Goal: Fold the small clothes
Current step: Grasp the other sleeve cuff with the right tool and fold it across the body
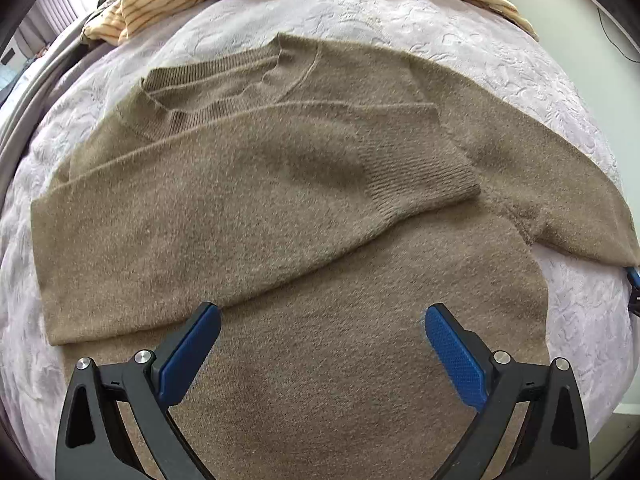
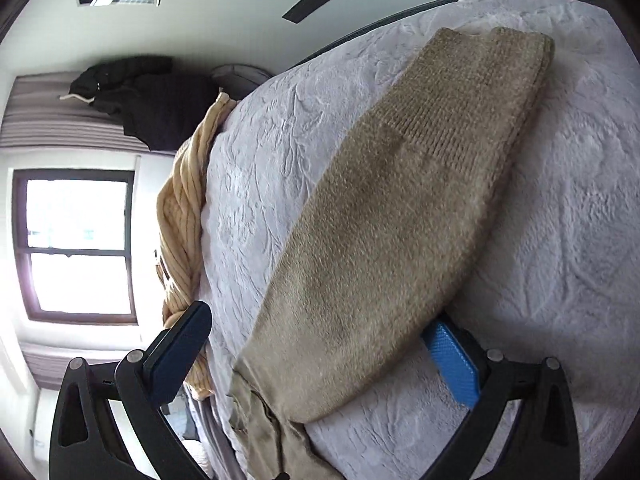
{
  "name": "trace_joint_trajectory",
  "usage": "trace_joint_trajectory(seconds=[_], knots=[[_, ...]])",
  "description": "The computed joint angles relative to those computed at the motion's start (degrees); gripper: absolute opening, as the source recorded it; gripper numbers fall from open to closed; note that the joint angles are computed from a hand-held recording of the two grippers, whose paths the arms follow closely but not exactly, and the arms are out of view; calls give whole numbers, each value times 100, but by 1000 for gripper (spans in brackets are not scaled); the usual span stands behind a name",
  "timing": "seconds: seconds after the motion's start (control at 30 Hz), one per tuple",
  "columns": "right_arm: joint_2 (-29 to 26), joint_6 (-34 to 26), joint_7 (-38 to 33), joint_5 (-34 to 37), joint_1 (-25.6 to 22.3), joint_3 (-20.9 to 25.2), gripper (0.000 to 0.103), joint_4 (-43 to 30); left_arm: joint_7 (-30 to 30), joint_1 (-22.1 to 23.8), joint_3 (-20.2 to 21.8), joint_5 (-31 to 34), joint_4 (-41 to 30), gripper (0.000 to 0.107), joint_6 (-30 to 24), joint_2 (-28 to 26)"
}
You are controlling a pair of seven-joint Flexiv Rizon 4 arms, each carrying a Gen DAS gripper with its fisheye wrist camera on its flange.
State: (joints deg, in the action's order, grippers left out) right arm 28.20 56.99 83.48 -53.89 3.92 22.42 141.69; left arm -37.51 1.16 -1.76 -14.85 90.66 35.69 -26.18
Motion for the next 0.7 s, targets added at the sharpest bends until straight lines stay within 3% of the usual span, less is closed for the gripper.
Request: trace_joint_trajectory(seconds=[0.07,0.1,0.13,0.17,0.23,0.33,0.43,0.47,0.57,0.7], knots=[[54,186,286,-198,-145,-32,101,92,3,-102,88,-107,197,102,190,96],[51,229,382,-193,-167,-41,99,110,-109,41,-86,31,179,102,160,96],[59,265,447,-157,-169,-48,87,134,-188,282,-312,133,-24,102,11,7],[42,411,568,-176,-204,-86,55,178,-206,477,-511,176,-69,102,-41,-22],[-41,815,987,-304,-343,-126,9,288,-164,614,-559,235,-333,102,-43,-203],[-66,1026,1526,-913,-636,-69,7,319,-37,541,-346,115,-509,102,-74,-298],[-236,1201,1346,-1551,-709,-258,7,70,342,60,482,-474,-780,102,-211,-489],[-367,1373,1370,-1930,-770,-380,7,-75,332,13,586,-552,-946,102,-353,-581],[-906,1903,1383,-3152,-774,-837,7,-724,339,154,545,-554,-734,102,-43,-451],[-2031,2540,661,-3973,-362,-1379,7,-2016,-187,889,-227,2,-1123,102,45,-621]])
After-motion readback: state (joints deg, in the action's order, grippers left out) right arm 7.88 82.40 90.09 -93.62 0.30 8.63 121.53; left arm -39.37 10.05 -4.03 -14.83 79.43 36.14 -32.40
